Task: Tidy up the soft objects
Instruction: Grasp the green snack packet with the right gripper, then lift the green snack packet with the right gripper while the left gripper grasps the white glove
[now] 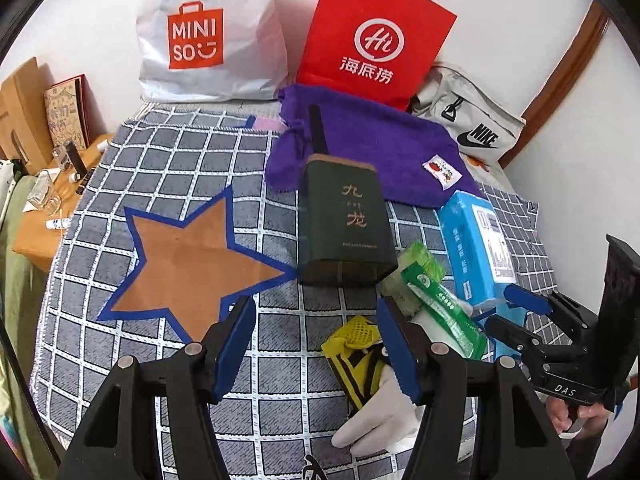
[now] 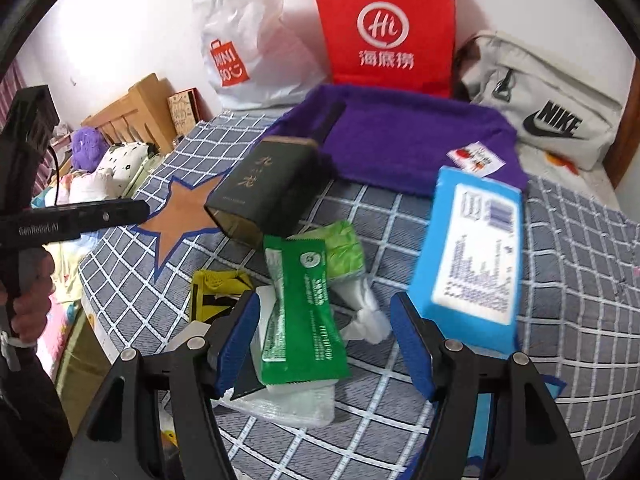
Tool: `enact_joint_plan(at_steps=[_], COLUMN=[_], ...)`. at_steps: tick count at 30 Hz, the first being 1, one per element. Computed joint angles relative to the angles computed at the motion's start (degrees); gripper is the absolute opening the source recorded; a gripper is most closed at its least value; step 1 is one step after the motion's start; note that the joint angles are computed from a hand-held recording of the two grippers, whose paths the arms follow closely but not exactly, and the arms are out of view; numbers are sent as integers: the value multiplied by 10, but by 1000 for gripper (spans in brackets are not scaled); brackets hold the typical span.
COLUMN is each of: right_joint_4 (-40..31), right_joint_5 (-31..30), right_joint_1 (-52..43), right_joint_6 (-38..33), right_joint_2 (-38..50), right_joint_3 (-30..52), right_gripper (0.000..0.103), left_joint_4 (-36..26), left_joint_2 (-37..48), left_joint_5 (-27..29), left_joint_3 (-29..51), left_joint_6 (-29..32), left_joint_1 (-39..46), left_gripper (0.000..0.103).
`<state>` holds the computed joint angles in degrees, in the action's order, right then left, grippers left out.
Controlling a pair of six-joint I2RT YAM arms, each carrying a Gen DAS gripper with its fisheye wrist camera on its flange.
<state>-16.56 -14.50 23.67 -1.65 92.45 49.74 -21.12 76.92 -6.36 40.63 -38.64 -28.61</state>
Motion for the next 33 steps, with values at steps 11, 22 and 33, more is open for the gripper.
enact_joint_plan(at_steps=[11,22,33], right_joint_4=[-8,-3,39], right_joint_5=[-16,-70,-64], right_joint_1=[18,10,-12], right_joint_6=[1,2,3], right_joint_2=[120,152,15], right_joint_3=[69,82,-15], right_gripper=[67,40,35], left_joint_4=[41,68,62], left_joint_2=[36,82,70], left_joint_5=[10,45,28], left_joint_3=[-6,-8,-27], left_joint_6=[41,50,31], left_joint_1=[5,28,-15], left_gripper=[61,61,61])
